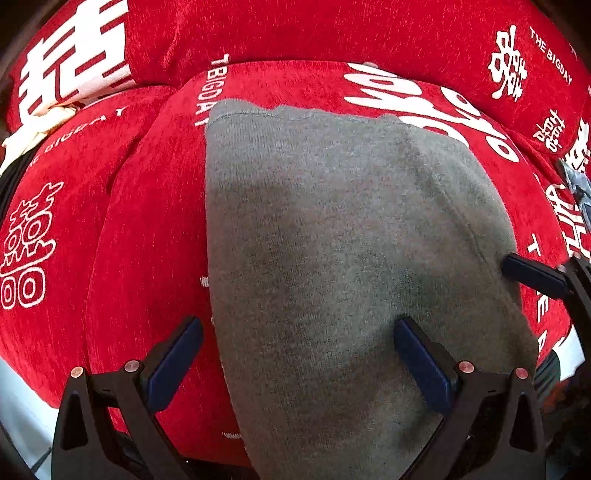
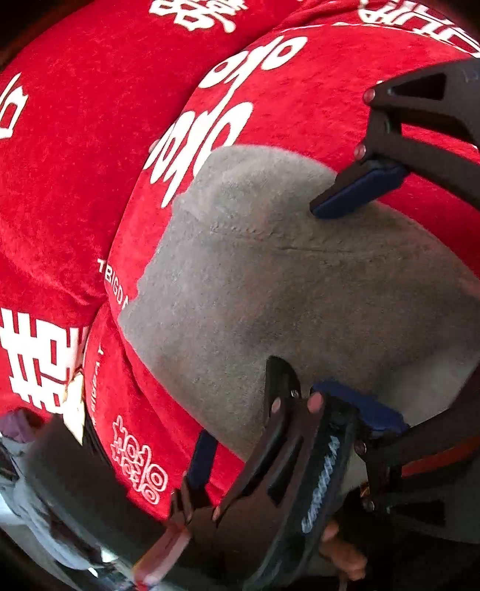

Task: Fold small clothes

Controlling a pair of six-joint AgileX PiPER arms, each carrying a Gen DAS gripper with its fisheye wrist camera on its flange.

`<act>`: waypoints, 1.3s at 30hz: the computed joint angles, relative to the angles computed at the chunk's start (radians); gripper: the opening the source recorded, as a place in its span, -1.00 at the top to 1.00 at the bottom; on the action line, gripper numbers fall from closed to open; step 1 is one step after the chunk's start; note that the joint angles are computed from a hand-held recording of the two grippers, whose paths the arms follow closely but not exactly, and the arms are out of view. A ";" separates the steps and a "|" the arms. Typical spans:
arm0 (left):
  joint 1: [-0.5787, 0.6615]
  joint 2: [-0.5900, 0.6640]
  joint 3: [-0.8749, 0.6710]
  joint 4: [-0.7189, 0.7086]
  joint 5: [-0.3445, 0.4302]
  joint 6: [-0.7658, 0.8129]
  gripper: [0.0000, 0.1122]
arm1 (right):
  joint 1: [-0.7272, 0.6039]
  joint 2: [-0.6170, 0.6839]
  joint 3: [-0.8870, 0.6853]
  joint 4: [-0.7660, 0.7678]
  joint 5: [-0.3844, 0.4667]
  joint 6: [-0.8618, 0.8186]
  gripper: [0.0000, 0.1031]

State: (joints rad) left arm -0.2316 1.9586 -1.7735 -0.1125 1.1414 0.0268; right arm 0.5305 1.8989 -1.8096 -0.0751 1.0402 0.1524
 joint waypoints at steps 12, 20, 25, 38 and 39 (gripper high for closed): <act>-0.057 -0.112 0.135 0.147 -0.112 -0.149 -0.84 | 0.022 -0.095 0.066 -0.093 0.027 0.096 -0.78; -0.026 -0.155 0.151 0.095 -0.107 -0.141 -0.84 | 0.046 -0.109 0.059 -0.128 0.050 0.136 -0.78; -0.016 -0.179 0.156 0.075 -0.100 -0.132 -0.84 | 0.071 -0.118 0.052 -0.152 0.061 0.147 -0.78; -0.039 -0.227 0.173 0.091 -0.104 -0.138 -0.84 | 0.098 -0.130 0.049 -0.182 0.074 0.166 -0.78; -0.040 -0.230 0.173 0.092 -0.105 -0.139 -0.84 | 0.101 -0.131 0.049 -0.185 0.075 0.168 -0.78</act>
State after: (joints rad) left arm -0.2713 1.7290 -1.6002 -0.0207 1.0361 -0.1126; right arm 0.6311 1.7679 -1.7601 -0.2600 1.1150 0.3207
